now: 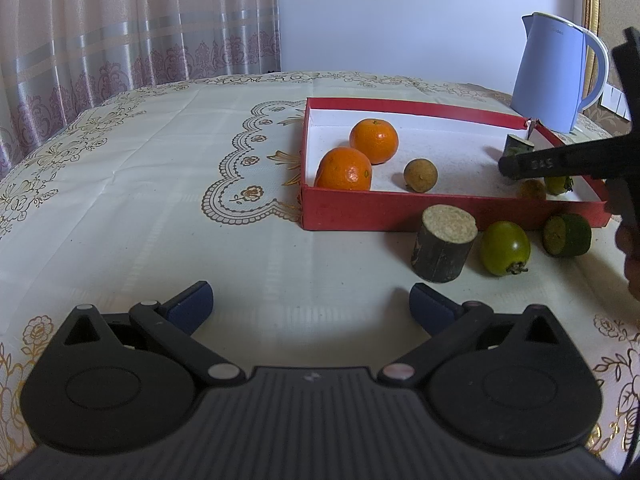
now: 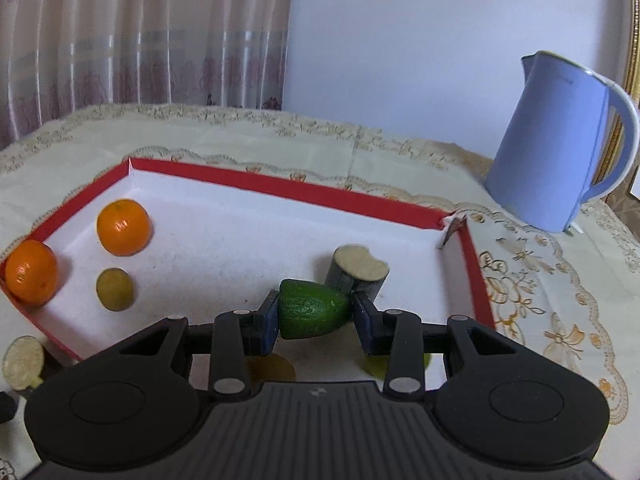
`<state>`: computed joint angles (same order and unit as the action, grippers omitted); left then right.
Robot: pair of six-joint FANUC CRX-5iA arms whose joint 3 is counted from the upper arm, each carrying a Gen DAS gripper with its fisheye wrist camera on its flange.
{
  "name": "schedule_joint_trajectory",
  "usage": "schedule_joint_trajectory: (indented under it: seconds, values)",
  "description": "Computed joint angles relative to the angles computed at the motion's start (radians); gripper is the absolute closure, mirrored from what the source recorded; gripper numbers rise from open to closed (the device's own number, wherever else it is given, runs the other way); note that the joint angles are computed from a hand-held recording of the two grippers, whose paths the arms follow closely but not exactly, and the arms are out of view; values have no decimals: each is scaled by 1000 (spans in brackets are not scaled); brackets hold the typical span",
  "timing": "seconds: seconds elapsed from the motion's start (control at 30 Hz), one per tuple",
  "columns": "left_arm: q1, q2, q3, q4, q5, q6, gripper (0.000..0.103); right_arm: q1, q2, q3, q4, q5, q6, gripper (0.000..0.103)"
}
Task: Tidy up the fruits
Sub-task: 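Carry the green piece into the red tray and open the right gripper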
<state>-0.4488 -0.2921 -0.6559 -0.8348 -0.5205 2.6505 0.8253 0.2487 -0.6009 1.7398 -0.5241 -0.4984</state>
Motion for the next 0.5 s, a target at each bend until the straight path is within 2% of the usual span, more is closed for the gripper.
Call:
schedule_joint_trajectory:
  seconds: [0.07, 0.13, 0.2, 0.27, 0.33, 0.4, 0.5]
  values:
    - [0, 0, 0, 0, 0, 0, 0, 5, 5, 8, -37, 13, 41, 64]
    - [0, 0, 0, 0, 0, 0, 0, -4, -9, -5, -12, 29, 1, 63]
    - [0, 0, 0, 0, 0, 0, 0, -12, -31, -20, 15, 40, -28, 57]
    - [0, 0, 0, 0, 0, 0, 0, -18, -68, -56, 78, 25, -110, 38]
    - [0, 0, 0, 0, 0, 0, 0, -27, -109, -96, 142, 19, -189, 29]
    - [0, 0, 0, 0, 0, 0, 0, -20, -146, -142, 177, -19, -236, 29]
    - [0, 0, 0, 0, 0, 0, 0, 32, -197, -216, 122, -100, -232, 25]
